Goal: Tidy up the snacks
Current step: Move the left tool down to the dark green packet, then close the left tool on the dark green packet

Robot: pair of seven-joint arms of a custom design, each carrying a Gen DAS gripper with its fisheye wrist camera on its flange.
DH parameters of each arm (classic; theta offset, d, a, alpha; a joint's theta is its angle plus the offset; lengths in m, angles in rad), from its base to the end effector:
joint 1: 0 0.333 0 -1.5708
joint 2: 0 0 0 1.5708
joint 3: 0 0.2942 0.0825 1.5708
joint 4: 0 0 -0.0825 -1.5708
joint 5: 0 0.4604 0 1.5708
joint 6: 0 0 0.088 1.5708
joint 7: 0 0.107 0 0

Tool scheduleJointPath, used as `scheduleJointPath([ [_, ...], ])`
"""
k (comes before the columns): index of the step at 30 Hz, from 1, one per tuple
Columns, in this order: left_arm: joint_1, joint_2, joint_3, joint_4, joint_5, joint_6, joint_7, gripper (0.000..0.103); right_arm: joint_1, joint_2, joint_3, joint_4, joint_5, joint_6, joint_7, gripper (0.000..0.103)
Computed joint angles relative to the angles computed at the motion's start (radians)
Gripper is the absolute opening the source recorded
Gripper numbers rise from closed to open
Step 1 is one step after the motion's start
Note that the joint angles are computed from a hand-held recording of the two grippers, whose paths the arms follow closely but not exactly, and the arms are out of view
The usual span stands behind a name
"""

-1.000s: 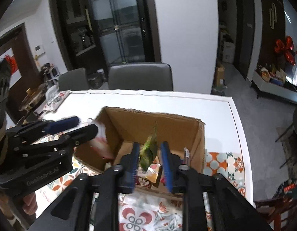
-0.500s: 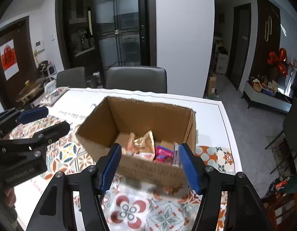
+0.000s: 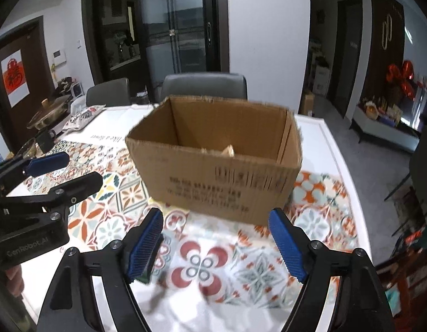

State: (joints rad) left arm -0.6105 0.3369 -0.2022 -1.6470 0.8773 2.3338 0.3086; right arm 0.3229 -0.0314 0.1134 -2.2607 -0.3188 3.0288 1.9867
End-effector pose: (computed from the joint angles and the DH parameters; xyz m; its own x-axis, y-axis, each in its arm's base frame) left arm 0.5354 -0.5271 0.4130 -0.0155 -0.9984 -0.0537 -0.7335 0.0479 -0.6780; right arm 0.5551 0.2851 0.3985 0.3353 -0.9411 -0.0434 -0.6635 -0.2032 -0.7200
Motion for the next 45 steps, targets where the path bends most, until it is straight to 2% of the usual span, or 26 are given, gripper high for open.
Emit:
scheduleJointPath([
  [4, 0.017, 0.02, -0.01, -0.018, -0.072, 0.024, 0.018, 0.067, 0.011, 0.02, -0.002, -0.007, 0.065, -0.022, -0.023, 0.08],
  [7, 0.02, 0.044, -0.01, -0.018, -0.121, 0.032, 0.04, 0.067, 0.014, 0.031, -0.003, -0.013, 0.049, -0.036, 0.009, 0.08],
  [11, 0.021, 0.068, -0.003, -0.029, -0.168, 0.048, 0.048, 0.067, 0.024, 0.058, -0.007, -0.009, 0.099, -0.067, -0.013, 0.08],
  [14, 0.029, 0.09, -0.001, -0.035, -0.216, 0.085, 0.057, 0.067, 0.033, 0.082, -0.017, 0.002, 0.06, -0.093, 0.045, 0.08],
  [18, 0.029, 0.115, 0.006, -0.037, -0.261, 0.124, 0.071, 0.066, 0.043, 0.104, -0.02, 0.008, 0.06, -0.116, 0.036, 0.08],
  [23, 0.014, 0.162, 0.018, 0.008, -0.297, 0.095, 0.095, 0.066, 0.048, 0.129, -0.027, 0.018, 0.07, -0.124, 0.041, 0.08],
  [25, 0.009, 0.182, 0.022, 0.028, -0.306, 0.087, 0.109, 0.066, 0.042, 0.141, -0.02, 0.029, 0.119, -0.143, 0.007, 0.08],
  [29, -0.005, 0.214, 0.033, 0.066, -0.32, 0.062, 0.112, 0.06, 0.034, 0.162, -0.012, 0.049, 0.213, -0.188, -0.047, 0.08],
  [33, -0.023, 0.228, 0.046, 0.083, -0.311, 0.042, 0.101, 0.048, 0.034, 0.173, -0.013, 0.054, 0.254, -0.204, -0.069, 0.08],
  [38, -0.016, 0.216, 0.041, 0.063, -0.319, 0.074, 0.105, 0.046, 0.036, 0.176, -0.01, 0.056, 0.279, -0.203, -0.089, 0.08],
  [45, -0.011, 0.186, 0.041, 0.024, -0.325, 0.117, 0.087, 0.045, 0.062, 0.172, -0.037, 0.061, 0.169, -0.218, -0.015, 0.08],
])
